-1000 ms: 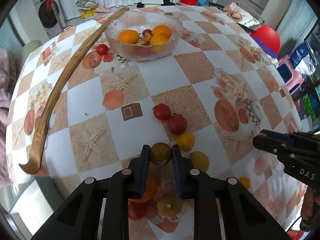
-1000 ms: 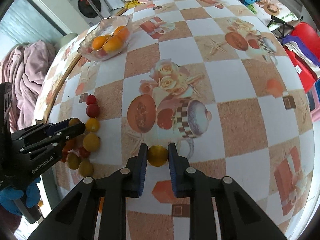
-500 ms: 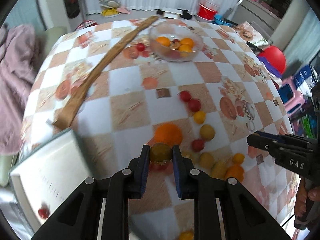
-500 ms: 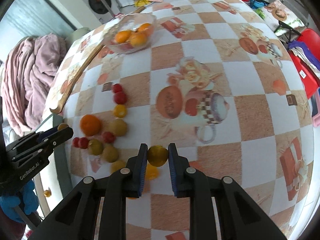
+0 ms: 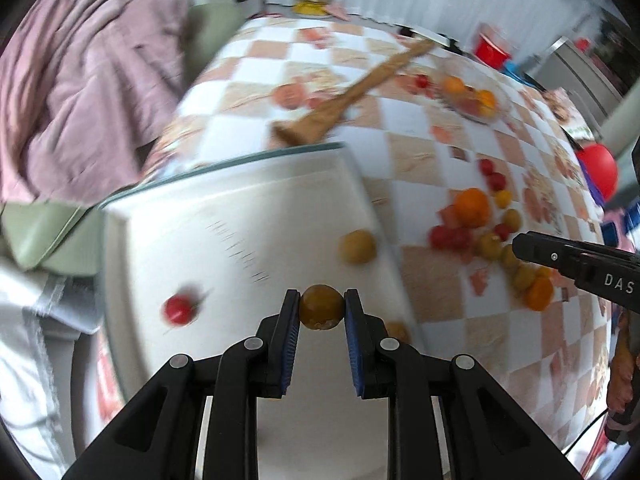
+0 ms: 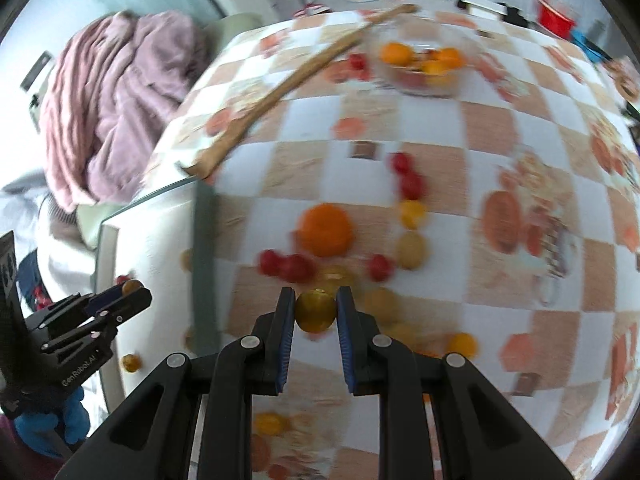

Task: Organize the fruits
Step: 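Carry both held yellow plums over the white tray, then open both grippers to drop the yellow plums onto the tray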

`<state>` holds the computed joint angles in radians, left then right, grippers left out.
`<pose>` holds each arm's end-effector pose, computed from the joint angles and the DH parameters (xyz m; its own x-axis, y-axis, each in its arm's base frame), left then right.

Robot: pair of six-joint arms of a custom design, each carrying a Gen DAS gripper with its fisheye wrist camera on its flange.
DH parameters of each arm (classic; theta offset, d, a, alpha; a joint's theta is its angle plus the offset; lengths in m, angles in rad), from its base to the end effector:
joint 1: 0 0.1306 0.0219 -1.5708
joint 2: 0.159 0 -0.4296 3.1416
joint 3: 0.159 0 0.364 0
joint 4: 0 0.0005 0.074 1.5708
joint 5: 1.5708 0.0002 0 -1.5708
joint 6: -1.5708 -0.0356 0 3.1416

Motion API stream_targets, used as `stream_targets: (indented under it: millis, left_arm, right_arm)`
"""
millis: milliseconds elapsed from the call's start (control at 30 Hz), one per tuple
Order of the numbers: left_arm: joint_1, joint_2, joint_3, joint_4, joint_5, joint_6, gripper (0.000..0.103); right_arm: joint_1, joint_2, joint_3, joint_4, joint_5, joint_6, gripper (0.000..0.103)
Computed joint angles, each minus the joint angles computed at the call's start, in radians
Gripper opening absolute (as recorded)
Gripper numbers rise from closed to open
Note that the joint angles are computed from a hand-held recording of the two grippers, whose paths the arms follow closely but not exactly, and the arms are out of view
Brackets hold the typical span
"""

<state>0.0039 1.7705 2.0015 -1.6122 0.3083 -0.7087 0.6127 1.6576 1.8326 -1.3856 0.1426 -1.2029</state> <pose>0.5472 -0.0092 0.5102 -0.7108 0.6174 -0.3370 0.6798 0.7261 -0.1036 0.4312 0.2963 0.5084 -0.7683 0.5889 -0.2509 0.5244 0.8038 0.2810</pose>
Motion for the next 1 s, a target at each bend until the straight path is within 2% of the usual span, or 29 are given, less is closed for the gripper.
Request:
stream_targets:
  millis: [233, 433, 867, 933, 967, 1000]
  left_arm:
    - [0.071, 0.004, -0.021, 0.042, -0.035, 0.024, 0.024]
    - [0.102, 0.001, -0.061, 0.08, -0.072, 0.045, 0.024]
    - [0.108, -0.006, -0.112, 0.124, -0.137, 0.048, 0.025]
    - [0.107, -0.002, -0.106, 0.111, -0.128, 0.042, 0.036]
    - [0.106, -0.001, -0.105, 0.11, -0.13, 0.044, 0.06]
    - [0.105, -0.008, -0.114, 0.127, -0.138, 0.053, 0.077]
  right_arm:
    - [0.008, 0.141, 0.189, -0.005, -0.058, 0.111, 0.023]
    - [0.016, 0.251, 0.316, -0.028, -0.121, 0.171, 0.023]
    - [0.017, 0.371, 0.431, -0.119, -0.155, 0.235, 0.023]
    - [0.017, 0.383, 0.447, -0.13, -0.159, 0.237, 0.024]
    - [0.018, 0.384, 0.45, -0.13, -0.154, 0.238, 0.024]
    - [0.019, 0.392, 0.464, -0.136, -0.152, 0.237, 0.024]
